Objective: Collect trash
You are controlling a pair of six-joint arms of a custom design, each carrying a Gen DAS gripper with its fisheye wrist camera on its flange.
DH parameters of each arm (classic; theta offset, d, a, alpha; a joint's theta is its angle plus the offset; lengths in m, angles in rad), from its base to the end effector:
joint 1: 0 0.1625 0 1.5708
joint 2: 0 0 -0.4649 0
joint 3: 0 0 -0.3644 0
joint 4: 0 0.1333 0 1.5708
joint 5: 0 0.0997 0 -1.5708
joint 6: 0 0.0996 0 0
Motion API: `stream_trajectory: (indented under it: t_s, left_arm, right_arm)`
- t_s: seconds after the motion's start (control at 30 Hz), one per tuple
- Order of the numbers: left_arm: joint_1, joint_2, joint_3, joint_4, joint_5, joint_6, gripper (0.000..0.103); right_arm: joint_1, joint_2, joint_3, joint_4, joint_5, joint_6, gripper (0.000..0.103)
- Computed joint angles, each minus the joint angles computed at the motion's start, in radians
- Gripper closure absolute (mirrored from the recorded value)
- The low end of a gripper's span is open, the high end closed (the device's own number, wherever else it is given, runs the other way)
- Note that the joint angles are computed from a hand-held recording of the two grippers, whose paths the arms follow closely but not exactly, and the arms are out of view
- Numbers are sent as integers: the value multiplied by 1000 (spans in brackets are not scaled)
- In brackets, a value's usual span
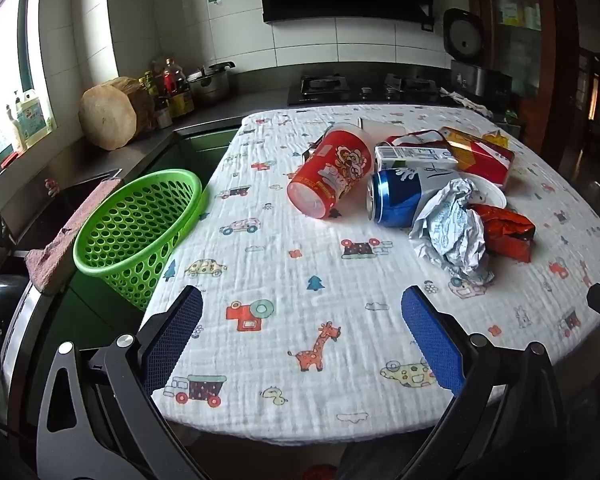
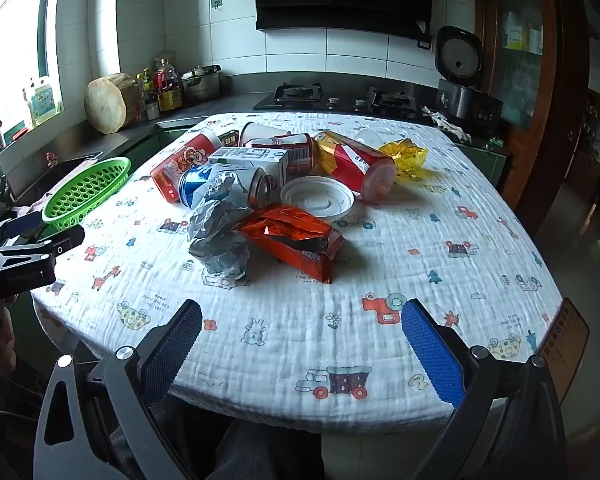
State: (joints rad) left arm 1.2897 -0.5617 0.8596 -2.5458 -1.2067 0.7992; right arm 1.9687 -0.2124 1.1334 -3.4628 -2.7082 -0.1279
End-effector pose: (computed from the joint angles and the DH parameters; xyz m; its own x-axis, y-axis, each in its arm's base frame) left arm -0.0814 -0.8902 0.2931 -0.5142 0.5680 -0.6426 0.8386 0.4900 -0.2379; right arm 0.3363 -0.6893 0.0291 -0.6440 0.4572 0.6134 -0.3033 0.5835 -0.7534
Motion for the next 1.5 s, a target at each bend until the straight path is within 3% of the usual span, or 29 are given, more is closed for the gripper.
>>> stream_trajectory:
  t_s: [1.5]
  left_arm:
    - [1,7,1,-16,-7,21,5]
  right_arm:
    - [-1,11,-27,17,2,-3,6]
